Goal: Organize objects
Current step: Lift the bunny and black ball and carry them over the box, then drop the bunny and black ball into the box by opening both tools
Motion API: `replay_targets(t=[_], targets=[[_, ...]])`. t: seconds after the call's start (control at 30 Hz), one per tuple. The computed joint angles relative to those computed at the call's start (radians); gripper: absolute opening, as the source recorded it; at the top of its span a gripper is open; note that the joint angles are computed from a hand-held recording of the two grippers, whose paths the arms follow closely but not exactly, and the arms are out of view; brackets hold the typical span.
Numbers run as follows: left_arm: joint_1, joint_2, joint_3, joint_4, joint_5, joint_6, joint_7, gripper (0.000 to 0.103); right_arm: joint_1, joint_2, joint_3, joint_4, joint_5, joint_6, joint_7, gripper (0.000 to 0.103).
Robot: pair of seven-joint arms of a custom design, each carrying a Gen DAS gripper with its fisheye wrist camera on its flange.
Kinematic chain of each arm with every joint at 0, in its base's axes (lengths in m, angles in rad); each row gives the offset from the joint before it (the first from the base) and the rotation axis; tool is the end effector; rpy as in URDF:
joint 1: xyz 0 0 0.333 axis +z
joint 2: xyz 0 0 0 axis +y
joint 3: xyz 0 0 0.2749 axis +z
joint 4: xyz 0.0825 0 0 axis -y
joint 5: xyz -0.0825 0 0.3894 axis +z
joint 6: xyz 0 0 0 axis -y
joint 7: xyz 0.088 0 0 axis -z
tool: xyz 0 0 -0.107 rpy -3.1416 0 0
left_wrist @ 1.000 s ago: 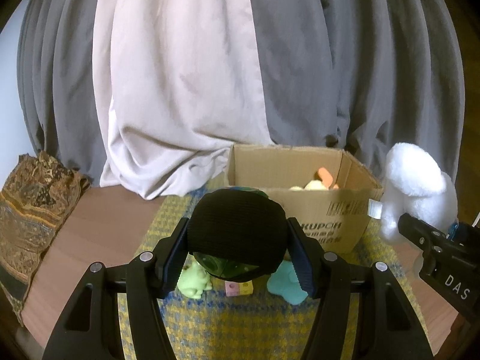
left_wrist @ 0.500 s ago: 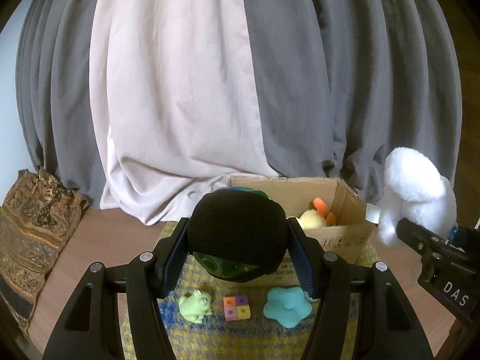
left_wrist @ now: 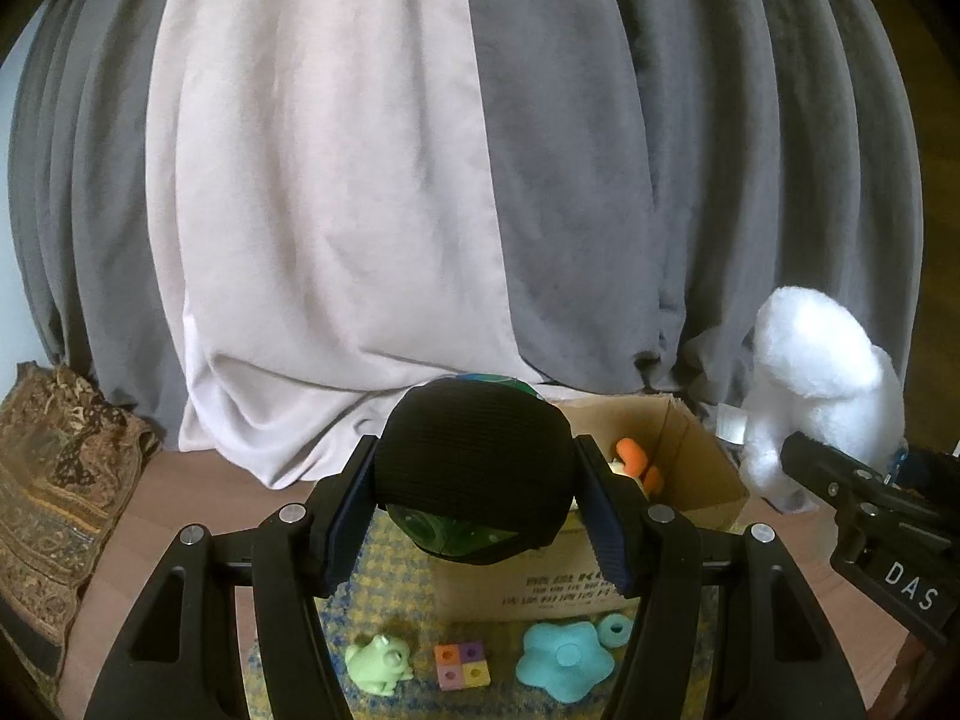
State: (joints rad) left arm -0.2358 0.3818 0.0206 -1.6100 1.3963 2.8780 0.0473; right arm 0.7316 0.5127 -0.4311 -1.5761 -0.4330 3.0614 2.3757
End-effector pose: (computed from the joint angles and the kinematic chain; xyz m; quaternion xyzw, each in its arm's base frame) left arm 0.6590 -0.2034 0.4306 -0.6199 0.5767 -0.3609 0.3909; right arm 0.6537 0.2981 0.4366 -0.6358 0.5902 -0.2952 0.4004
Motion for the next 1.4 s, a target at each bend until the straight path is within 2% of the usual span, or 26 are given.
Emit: replay_targets(t=[0.13, 0.23, 0.4, 0.6, 0.73, 1.07, 1.1, 1.13, 1.2, 1.23, 1.27, 1.4], targets=[[0.027, 0.050, -0.022, 0.056, -0.121, 0.039, 0.140, 0.062, -0.064, 0.038, 0.070, 0.076, 0.046, -0.043, -0.057, 0.058], [0.017, 0.090, -0.011, 0.105, -0.204, 0.024, 0.228, 0.062, -0.089, 0.076, 0.093, 0.143, 0.068, -0.079, -0.076, 0.058], [0.025, 0.150, -0.011, 0.168, -0.359, 0.042, 0.367, 0.062, -0.171, 0.151, 0.186, 0.276, 0.137, -0.151, -0.164, 0.058], [0.034, 0.216, -0.023, 0.236, -0.528, 0.051, 0.531, 0.062, -0.216, 0.244, 0.239, 0.427, 0.196, -0.230, -0.233, 0.058], [0.002, 0.240, 0.015, 0.268, -0.590, 0.042, 0.571, 0.062, -0.252, 0.311, 0.277, 0.532, 0.246, -0.270, -0.283, 0.058], [0.003, 0.323, 0.007, 0.365, -0.754, 0.008, 0.732, 0.063, -0.291, 0.485, 0.326, 0.810, 0.329, -0.408, -0.374, 0.061], [-0.001, 0.325, 0.011, 0.368, -0.761, 0.001, 0.737, 0.064, -0.289, 0.485, 0.324, 0.809, 0.329, -0.405, -0.376, 0.064], [-0.005, 0.325, 0.016, 0.367, -0.765, 0.002, 0.740, 0.065, -0.289, 0.486, 0.322, 0.808, 0.331, -0.401, -0.377, 0.073], [-0.028, 0.328, 0.049, 0.372, -0.751, 0.000, 0.716, 0.081, -0.280, 0.469, 0.304, 0.778, 0.326, -0.381, -0.353, 0.091], [-0.050, 0.321, 0.083, 0.364, -0.729, 0.001, 0.675, 0.084, -0.269, 0.443, 0.283, 0.731, 0.315, -0.354, -0.321, 0.095], [-0.059, 0.314, 0.098, 0.353, -0.713, 0.008, 0.648, 0.088, -0.268, 0.428, 0.281, 0.706, 0.314, -0.340, -0.310, 0.096], [-0.062, 0.292, 0.104, 0.326, -0.684, 0.001, 0.602, 0.089, -0.281, 0.438, 0.287, 0.726, 0.323, -0.358, -0.293, 0.097]])
